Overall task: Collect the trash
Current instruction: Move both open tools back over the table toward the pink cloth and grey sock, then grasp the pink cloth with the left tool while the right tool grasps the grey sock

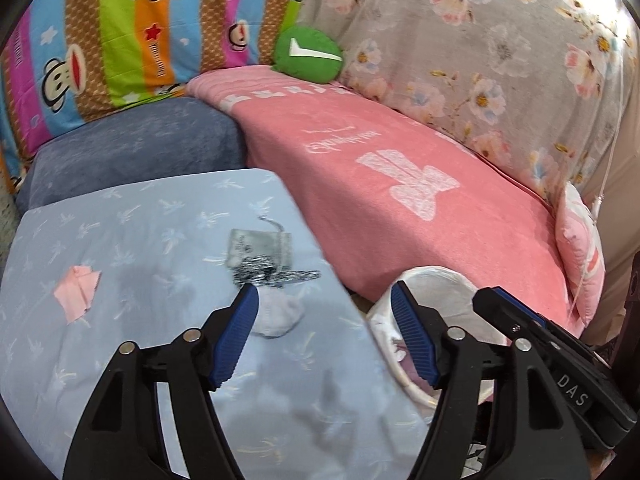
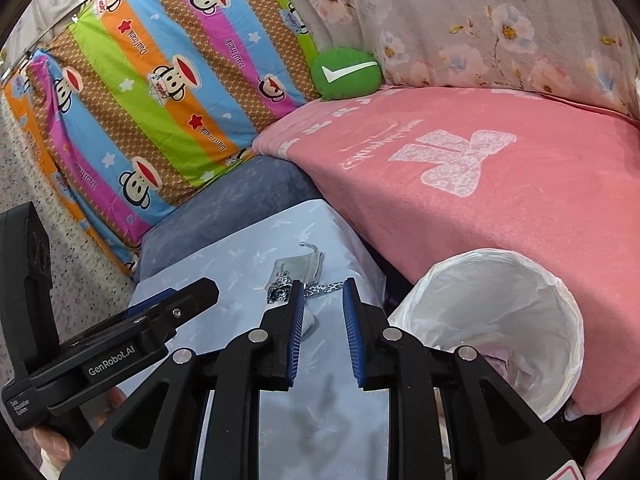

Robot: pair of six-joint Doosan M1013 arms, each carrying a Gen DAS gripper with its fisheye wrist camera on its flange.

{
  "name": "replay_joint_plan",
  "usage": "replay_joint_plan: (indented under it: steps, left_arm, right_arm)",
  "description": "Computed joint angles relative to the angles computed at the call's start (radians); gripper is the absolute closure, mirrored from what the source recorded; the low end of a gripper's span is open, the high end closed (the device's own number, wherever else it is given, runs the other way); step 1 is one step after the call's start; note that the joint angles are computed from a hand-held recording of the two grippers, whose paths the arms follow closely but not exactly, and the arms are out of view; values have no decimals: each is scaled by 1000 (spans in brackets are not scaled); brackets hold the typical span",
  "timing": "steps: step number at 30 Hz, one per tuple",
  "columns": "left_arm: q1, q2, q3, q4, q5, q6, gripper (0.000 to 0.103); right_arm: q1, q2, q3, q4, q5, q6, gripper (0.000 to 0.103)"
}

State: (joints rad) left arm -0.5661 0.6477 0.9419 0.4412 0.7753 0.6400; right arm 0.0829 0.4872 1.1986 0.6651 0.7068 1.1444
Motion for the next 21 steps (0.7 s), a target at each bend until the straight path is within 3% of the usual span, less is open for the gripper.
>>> replay_joint_plan:
  steps: [5, 10, 16, 21]
  left_arm:
    - [21, -32, 72, 36, 11, -79, 33]
    - [43, -57, 135, 60, 31, -142, 28]
    - [71, -79, 200, 94, 65, -215, 23]
    - [100, -91, 244, 98, 79, -258, 18]
  right_arm:
    - [30, 18, -10, -30, 21, 16, 80]
    - [59, 45, -26, -80, 42, 49, 70]
    - [89, 103, -70, -156, 91, 125, 61]
    - [114, 159, -127, -216, 128, 176, 60]
